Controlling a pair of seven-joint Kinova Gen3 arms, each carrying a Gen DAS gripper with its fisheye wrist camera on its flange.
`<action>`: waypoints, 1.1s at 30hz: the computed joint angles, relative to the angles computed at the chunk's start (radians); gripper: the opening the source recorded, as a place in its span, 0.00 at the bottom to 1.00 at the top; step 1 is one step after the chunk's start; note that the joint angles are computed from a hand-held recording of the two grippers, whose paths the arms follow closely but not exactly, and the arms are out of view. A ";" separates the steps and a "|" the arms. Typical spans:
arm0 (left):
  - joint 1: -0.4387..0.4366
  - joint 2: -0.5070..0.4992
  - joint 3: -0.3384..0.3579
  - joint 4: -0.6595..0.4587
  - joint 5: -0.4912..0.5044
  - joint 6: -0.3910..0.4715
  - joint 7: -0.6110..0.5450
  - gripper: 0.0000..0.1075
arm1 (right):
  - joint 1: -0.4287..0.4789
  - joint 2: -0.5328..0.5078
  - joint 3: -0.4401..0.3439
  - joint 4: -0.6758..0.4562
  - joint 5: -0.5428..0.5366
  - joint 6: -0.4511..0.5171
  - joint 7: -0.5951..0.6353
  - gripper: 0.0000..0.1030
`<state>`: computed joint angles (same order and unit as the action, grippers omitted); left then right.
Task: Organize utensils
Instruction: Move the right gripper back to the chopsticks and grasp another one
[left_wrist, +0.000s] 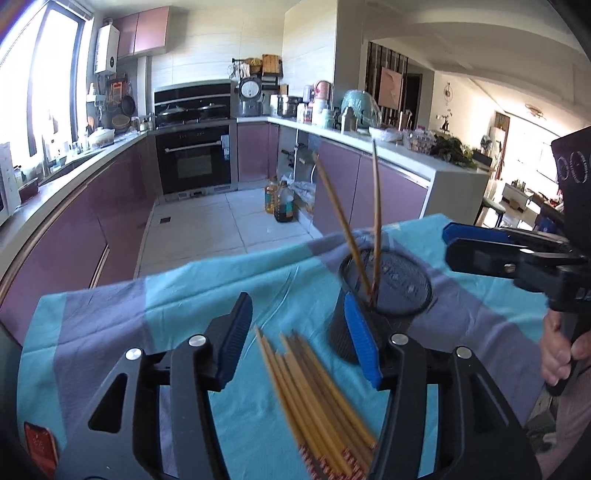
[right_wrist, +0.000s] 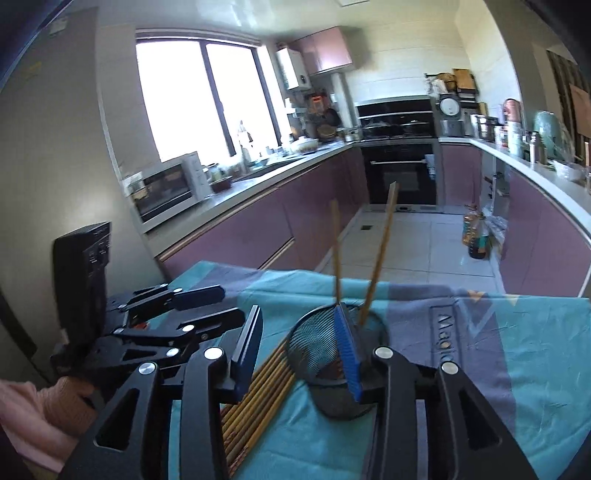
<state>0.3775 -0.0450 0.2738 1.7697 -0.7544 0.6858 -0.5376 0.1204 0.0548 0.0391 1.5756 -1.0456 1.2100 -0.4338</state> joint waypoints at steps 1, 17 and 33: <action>0.000 -0.016 -0.004 0.019 0.020 0.010 -0.010 0.48 | -0.005 -0.005 -0.004 0.011 0.016 0.008 0.000 0.37; -0.053 -0.048 0.048 0.164 0.170 0.084 -0.031 0.48 | -0.137 0.006 -0.069 0.132 0.253 -0.139 -0.204 0.37; 0.051 0.067 -0.031 0.072 0.157 0.167 -0.013 0.45 | -0.215 -0.012 -0.092 0.188 0.370 -0.285 -0.323 0.37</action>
